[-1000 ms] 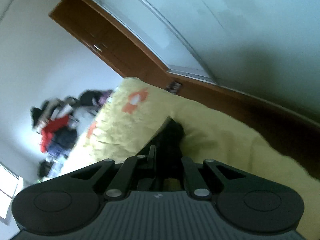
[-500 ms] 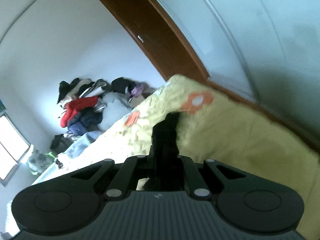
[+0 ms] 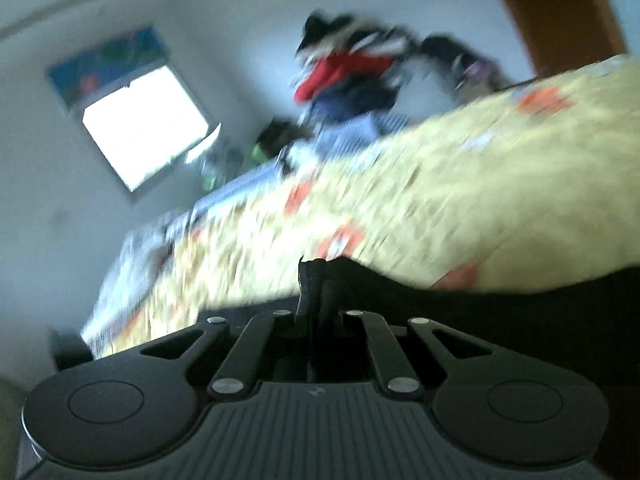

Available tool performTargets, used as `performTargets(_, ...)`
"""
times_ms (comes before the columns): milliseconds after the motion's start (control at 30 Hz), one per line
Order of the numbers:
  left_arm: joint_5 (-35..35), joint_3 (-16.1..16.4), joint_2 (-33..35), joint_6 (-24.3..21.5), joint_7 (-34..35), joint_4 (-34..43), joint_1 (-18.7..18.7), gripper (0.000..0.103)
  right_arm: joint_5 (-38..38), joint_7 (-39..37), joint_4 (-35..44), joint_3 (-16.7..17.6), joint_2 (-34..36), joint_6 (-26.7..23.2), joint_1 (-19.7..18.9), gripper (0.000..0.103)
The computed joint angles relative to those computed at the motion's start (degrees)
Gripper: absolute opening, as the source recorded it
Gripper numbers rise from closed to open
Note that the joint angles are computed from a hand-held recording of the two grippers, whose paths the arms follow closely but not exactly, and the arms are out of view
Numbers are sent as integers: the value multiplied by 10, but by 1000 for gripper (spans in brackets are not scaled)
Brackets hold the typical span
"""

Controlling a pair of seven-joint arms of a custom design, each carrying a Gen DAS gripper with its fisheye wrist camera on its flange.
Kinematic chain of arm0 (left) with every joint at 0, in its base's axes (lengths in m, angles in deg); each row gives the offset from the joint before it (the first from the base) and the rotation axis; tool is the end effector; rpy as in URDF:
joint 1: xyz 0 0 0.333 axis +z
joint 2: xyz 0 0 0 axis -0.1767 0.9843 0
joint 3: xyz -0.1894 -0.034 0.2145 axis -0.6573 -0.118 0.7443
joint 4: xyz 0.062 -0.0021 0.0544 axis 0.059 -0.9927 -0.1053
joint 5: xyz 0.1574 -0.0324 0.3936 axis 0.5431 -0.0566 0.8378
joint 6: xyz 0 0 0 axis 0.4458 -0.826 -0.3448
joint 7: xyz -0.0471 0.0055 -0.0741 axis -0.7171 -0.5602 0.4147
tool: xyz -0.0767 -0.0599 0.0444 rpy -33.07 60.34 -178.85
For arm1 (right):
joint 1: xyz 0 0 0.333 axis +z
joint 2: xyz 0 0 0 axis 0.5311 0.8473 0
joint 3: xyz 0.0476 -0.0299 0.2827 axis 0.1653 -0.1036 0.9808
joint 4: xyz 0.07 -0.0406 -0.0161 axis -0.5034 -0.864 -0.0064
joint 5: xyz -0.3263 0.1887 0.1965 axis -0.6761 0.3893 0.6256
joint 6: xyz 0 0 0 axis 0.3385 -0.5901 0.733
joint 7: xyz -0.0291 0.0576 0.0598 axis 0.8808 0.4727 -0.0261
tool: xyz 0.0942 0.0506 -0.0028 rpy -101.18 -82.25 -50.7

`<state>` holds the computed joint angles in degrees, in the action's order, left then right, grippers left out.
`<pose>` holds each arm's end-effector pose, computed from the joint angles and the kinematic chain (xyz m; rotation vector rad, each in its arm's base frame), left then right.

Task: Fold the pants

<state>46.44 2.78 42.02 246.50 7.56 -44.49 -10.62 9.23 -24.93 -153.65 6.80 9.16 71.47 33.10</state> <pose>0.6012 -0.1092 0.4381 -1.6709 1.4270 -0.6033 0.7134 0.1197 0.4486 -1.5457 1.1397 0.0886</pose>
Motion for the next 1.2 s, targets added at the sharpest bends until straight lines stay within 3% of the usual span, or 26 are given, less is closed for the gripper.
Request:
performTargets(167,-7,2,-12,-6,-1,-15,7,102,-84,40,13,10,31,-18,24,6)
performTargets(233,-12,1,-10,-8,-2,-13,9,102,-130,26,-10,19,18,18,34,7)
performTargets(300,-16,0,-10,-6,-3,-11,9,102,-172,17,-41,6,-3,40,56,9)
performTargets(367,-15,-1,-9,-2,-2,-9,8,102,-180,10,-57,9,-17,50,58,12)
performTargets(433,-8,-3,-8,1,-2,-4,6,102,-176,1,-76,6,-41,5,44,29)
performTargets(500,8,-6,-7,2,-8,1,3,102,-106,-54,-99,0,-70,-47,16,30)
performTargets(533,12,-7,-6,2,-8,5,1,102,-87,-69,-112,-9,-84,-48,13,30)
performTargets(633,7,-8,10,17,5,25,-6,102,-66,-95,-147,-38,-120,27,20,30)
performTargets(733,-1,-8,32,37,30,49,-18,102,-144,-28,-124,-63,-97,78,25,30)
performTargets(833,19,-6,59,40,48,74,-39,102,-190,9,-84,-66,-55,67,10,30)
performTargets(933,8,-6,83,3,97,95,-64,101,-234,55,-50,-59,-14,75,2,29)
performTargets(1000,23,1,84,6,90,93,-75,102,-221,62,-46,-45,-8,84,-13,29)
performTargets(1100,16,8,84,44,92,89,-74,102,-188,16,-96,-27,-51,125,-22,31)
performTargets(1200,-38,7,102,34,126,102,-79,102,-172,-28,-128,-29,-81,101,-18,31)
